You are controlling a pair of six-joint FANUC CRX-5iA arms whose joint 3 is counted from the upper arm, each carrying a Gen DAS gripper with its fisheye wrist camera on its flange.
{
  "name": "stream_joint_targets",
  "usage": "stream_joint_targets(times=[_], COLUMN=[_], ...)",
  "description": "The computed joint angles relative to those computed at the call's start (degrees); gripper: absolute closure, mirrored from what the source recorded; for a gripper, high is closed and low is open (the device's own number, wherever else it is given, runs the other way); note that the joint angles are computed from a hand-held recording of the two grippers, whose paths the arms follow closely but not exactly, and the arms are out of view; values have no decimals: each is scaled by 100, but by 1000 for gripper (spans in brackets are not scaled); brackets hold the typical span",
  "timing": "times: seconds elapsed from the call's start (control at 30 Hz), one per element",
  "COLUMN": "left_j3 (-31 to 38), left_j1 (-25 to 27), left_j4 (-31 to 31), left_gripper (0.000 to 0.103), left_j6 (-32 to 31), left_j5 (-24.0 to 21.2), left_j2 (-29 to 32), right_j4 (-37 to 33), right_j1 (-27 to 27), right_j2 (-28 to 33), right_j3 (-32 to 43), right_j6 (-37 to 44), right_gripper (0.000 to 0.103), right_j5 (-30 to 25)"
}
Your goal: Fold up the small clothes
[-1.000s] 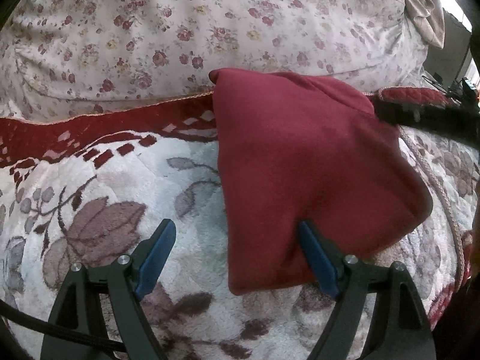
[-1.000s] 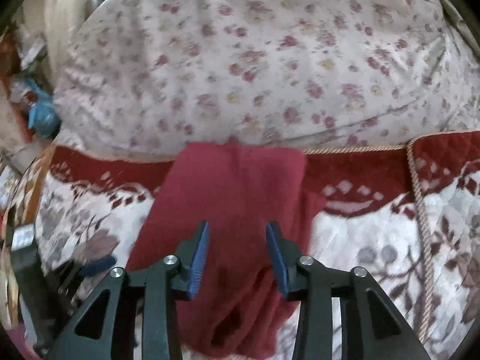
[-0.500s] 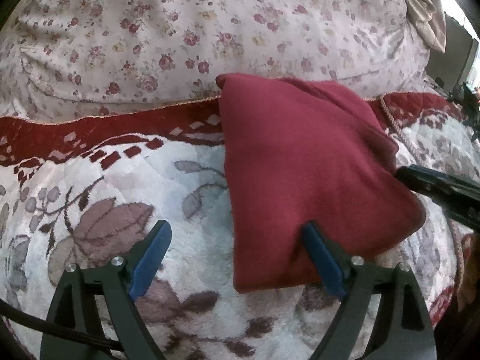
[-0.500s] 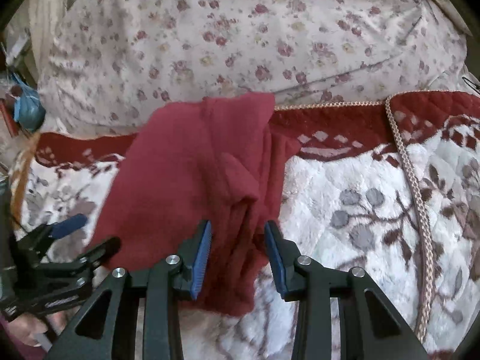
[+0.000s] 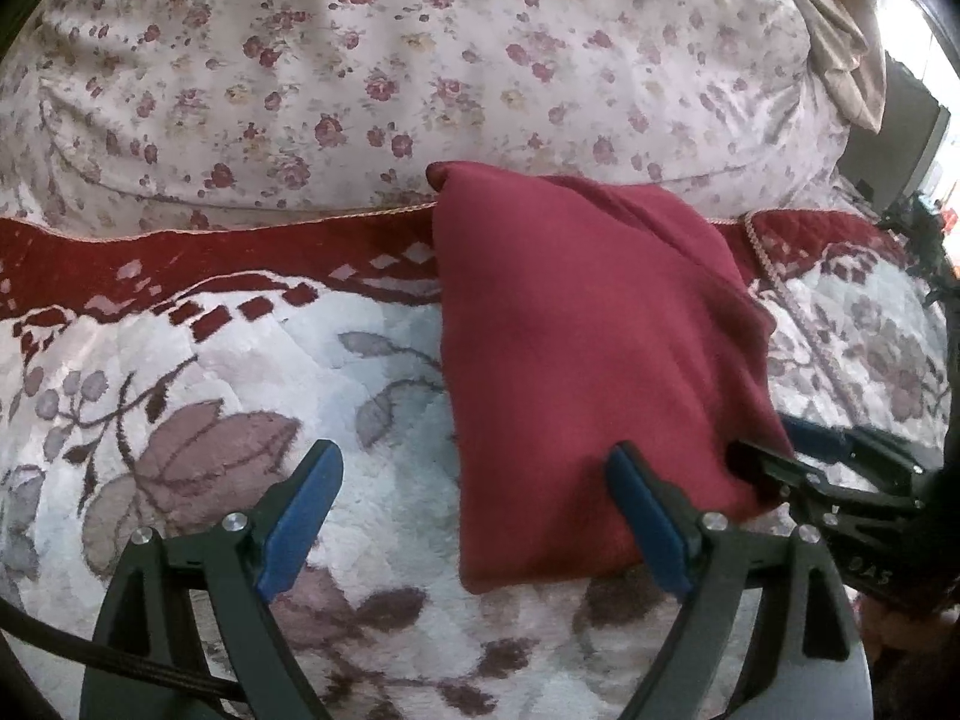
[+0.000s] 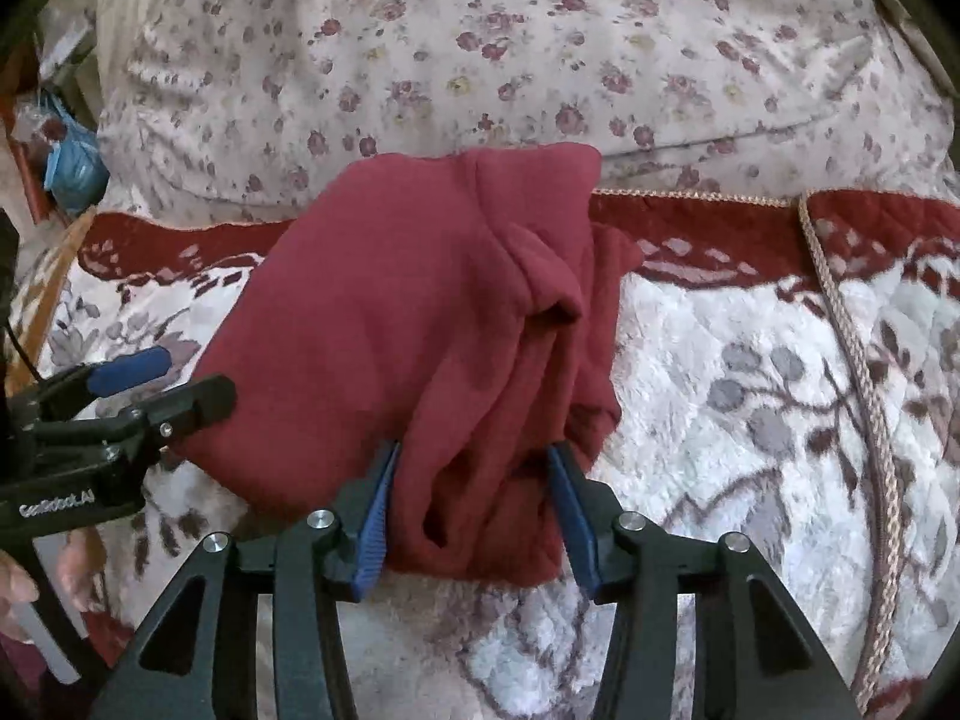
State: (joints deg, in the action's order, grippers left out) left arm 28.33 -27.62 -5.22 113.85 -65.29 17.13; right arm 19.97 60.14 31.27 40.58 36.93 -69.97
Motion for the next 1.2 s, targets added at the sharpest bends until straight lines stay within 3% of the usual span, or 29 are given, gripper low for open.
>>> stream_joint_targets(times=[0.07, 0.1, 0.13, 0.2, 0.23, 0.4, 0.77, 0.8, 0.83, 0.87, 0.9, 1.03, 1.2], left_j3=[-215, -311, -443, -545, -575, -670, 128, 86, 48, 54, 59, 266, -119], left_j1=[128, 194, 287, 374, 427, 675, 858, 887, 901, 888, 879, 808, 830], left_j4=[371, 576, 863, 1147, 1291, 1889, 2699, 2876, 2994, 3009, 3065, 2831, 2919], left_gripper=[14, 14, 14, 13, 13, 8, 6, 6, 6, 8, 25, 39, 47], left_j6=[-169, -230, -322, -399, -430, -465, -1221, -1281, -1314, -1397, -1556, -1544, -1629], left_j5=[249, 350, 480, 594, 635, 841, 367, 379, 405, 426, 414, 208, 136], left_j2=[-73, -99, -128, -125, -107, 12, 969, 1009, 1034, 1043, 1049, 1004, 392], right_j4=[-184, -223, -138, 202, 346, -316, -2377, -2528, -2560, -2536, -2523, -2397, -2787], right_j1=[-59, -96, -106, -103, -125, -579, -1346, -1376, -1381, -1376, -1369, -1319, -1247], right_j2=[-213, -399, -536, -680, -746, -669, -124, -43, 43, 127, 215, 235, -97], right_j3=[-233, -488, -690, -960, -1106, -1013, -455, -334, -206, -71, 92, 269, 235], right_j6=[-141, -299, -487, -854, -996, -684, 418, 563, 633, 650, 655, 569, 654], right_gripper=[50, 44, 28, 9, 8, 8, 8, 9, 17, 22, 28, 44, 46], right_j5=[234, 507, 692, 903, 1052, 1636, 2375, 2361, 2295, 2183, 2079, 1945, 1999])
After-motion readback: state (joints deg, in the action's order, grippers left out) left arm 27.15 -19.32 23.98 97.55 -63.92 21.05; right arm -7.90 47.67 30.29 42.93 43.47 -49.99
